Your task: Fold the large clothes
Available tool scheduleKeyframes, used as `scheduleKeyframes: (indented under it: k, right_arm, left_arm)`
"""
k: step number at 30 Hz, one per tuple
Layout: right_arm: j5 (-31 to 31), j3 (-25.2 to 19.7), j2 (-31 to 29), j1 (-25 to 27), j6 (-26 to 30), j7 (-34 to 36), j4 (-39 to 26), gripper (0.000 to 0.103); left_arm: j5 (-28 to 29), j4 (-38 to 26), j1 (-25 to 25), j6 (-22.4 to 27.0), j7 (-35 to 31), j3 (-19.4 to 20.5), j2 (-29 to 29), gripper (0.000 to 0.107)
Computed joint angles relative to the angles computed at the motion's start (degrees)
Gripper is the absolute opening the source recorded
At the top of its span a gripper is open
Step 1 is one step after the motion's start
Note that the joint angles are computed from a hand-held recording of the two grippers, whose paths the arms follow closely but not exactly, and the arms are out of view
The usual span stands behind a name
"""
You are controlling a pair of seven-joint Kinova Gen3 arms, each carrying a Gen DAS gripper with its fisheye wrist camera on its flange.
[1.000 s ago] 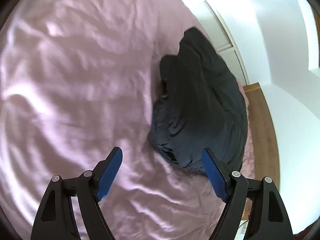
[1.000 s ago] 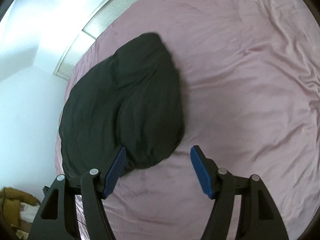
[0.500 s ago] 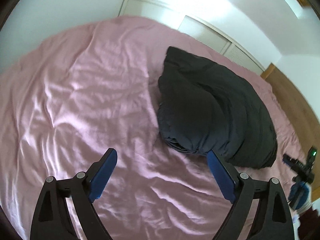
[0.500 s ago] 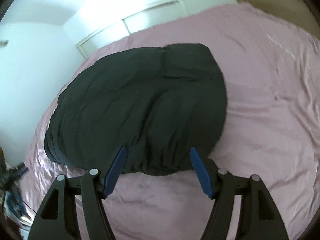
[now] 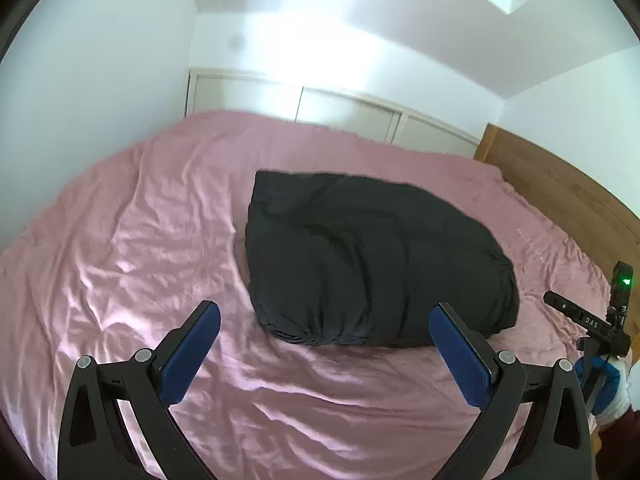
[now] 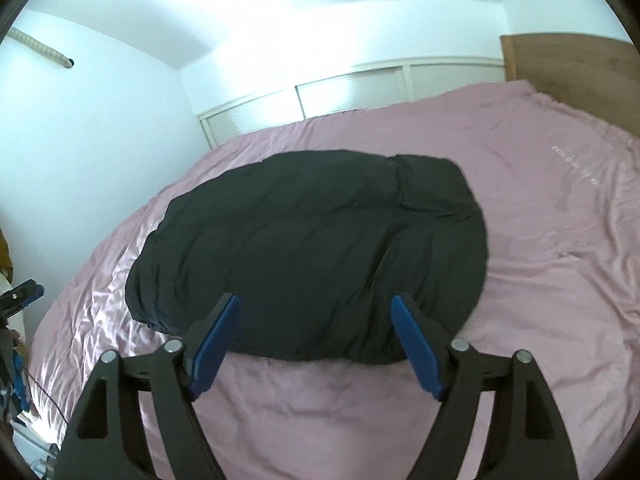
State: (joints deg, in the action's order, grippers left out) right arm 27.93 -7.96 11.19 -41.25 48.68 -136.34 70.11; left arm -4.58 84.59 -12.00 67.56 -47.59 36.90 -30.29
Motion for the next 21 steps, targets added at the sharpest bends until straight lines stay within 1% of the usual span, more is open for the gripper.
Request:
scheduleKeyframes:
  k: [1,2,4,5,6,8,10,12,15,19,21]
  right_arm:
    - [1.64,0.83,-0.53,-2.41,2.33,-1.8,-0.58,0.087]
    - [2.84,0.72,-0.74,-3.76,4.66,-3.27,-1.4,0.088]
    - [6.64,-1.17,-1.83,-5.53,8.25,-7.58,-1.83,0.091]
    - [8.49,-0.85,-2.37,-7.72,10.06,-9.91,-1.88,0.093]
    - [9.96,-1.35,-2.54,-8.84,11.93,-11.73,-2.15,0.094]
    - [12.73,-3.44,-2.77,-10.44,16.27,-15.01,-2.73,0.095]
    - [15.17,-4.62,-3.16,-12.32,19.44,-17.95,-2.41,0.095]
    - [16.75,-5.75,-3.32,-13.75,22.34,-19.68,-2.32,0.095]
    - [19.02,-7.1,-3.7,-15.68,25.81,-21.47,-2.01,0.095]
    - [22.03,-8.54,-4.29,-17.61,29.32,-22.9,-1.34,0.095]
    - [22.88,-9.13,-4.63,-18.14,30.54,-23.73,-0.91,0.095]
  left_arm:
    - [-0.3,-0.85,-0.67,1.0,0.48,0.93,-0.66,0.102]
    - [-0.57,-1.89,-1.53,2.27,0.58,1.98,-1.25,0.102]
    - [-0.14,-3.63,-3.22,4.03,0.68,3.0,-3.26,0.102]
    - [0.37,-4.39,-4.3,4.72,0.83,3.33,-4.67,0.102]
    - [0.79,-5.59,-5.51,6.18,0.4,4.01,-5.29,0.102]
    - [0.89,-8.71,-9.32,10.74,-0.85,6.69,-6.42,0.102]
    - [1.51,-10.8,-12.77,14.13,-1.69,8.5,-7.78,0.102]
    - [3.01,-11.85,-14.77,16.14,-2.17,9.22,-9.31,0.102]
    - [4.31,-14.23,-19.31,19.93,-3.81,11.27,-11.51,0.102]
    - [7.24,-16.26,-22.72,22.51,-5.04,11.24,-14.4,0.102]
    - [7.9,-18.65,-25.94,25.44,-5.98,11.85,-16.02,0.102]
